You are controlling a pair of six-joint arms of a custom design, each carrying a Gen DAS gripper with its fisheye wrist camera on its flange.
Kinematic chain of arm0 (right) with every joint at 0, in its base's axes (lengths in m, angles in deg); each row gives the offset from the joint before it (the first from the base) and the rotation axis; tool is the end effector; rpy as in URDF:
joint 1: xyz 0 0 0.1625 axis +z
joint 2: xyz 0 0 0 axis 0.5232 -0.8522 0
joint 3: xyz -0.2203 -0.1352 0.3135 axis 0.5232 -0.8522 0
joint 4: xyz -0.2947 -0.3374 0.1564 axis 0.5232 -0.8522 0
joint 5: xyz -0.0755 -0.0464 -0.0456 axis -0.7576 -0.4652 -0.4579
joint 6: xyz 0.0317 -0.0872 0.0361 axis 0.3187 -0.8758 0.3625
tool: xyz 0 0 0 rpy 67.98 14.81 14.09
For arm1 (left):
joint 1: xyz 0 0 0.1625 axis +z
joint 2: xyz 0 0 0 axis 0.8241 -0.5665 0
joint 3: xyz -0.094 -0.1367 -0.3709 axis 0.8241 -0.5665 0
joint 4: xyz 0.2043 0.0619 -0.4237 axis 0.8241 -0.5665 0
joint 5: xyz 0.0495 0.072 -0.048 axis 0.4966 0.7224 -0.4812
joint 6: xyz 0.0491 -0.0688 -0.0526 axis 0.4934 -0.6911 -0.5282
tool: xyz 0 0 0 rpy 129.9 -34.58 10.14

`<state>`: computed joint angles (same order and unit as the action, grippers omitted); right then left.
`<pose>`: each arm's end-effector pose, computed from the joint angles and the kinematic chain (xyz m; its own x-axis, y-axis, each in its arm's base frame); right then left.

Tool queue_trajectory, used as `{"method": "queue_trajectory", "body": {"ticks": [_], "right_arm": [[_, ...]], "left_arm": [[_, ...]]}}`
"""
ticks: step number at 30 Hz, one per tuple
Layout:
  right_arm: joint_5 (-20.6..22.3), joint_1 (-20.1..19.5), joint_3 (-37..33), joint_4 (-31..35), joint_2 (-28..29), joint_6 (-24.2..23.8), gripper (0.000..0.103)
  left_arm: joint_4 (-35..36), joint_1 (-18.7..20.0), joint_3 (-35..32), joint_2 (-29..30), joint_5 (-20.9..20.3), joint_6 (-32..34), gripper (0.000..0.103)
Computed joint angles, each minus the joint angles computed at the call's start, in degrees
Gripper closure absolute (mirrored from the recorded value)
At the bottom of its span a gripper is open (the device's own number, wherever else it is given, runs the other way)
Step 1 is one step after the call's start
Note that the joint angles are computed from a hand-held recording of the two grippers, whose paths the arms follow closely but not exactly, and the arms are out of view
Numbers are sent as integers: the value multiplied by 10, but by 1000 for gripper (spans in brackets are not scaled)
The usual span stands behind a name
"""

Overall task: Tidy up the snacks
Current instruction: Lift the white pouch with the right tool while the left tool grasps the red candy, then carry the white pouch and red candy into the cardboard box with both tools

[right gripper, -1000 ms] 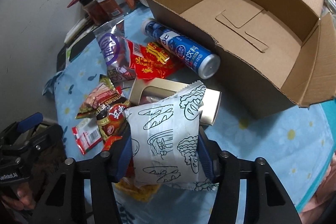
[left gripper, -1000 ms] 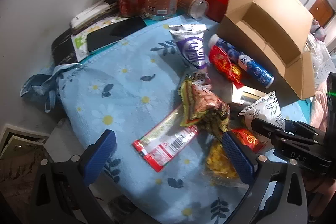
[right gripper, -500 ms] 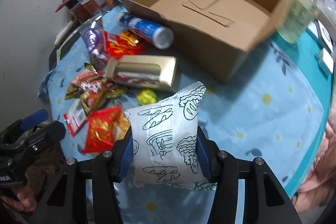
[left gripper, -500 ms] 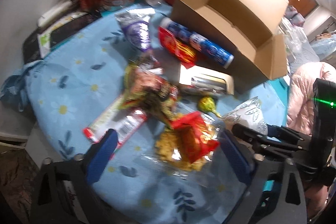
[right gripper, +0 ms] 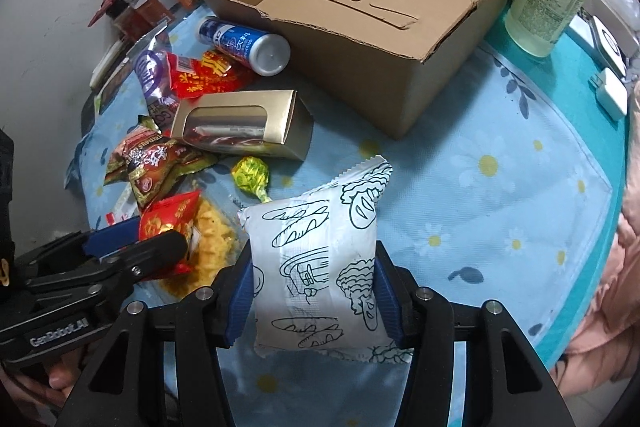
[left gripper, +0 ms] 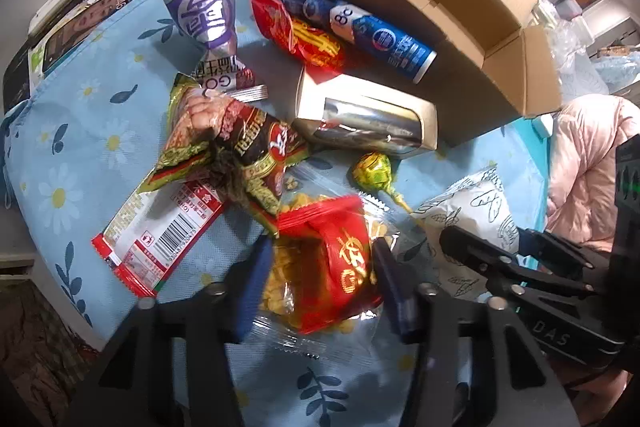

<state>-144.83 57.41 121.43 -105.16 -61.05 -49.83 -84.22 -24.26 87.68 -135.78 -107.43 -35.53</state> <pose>0.0766 -0.3204 0.1944 -0.8544 0.0829 0.5130 -0.0601 0.9648 -0.2560 -0.2621 -0.3540 0.0160 -0.8701 0.1941 -0.4530 0.2312 0.9725 -0.0276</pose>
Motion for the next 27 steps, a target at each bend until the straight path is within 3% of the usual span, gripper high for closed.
{"method": "queue_trajectory", "body": {"ticks": [1,2,13,27], "right_arm": [[0,1,-1,0,3,0,50],[0,1,-1,-1,5,1,50],[10,19,2,11,-3,6,50],[48,62,19,58,-59,15,50]], "left_arm": [[-7,3,2,0,-7,6,68],[-13,5,3,2,-13,10,70],[-4,-16,15,-25,-9,19,74],[61,-67,37,-111,31,-41,74]]}}
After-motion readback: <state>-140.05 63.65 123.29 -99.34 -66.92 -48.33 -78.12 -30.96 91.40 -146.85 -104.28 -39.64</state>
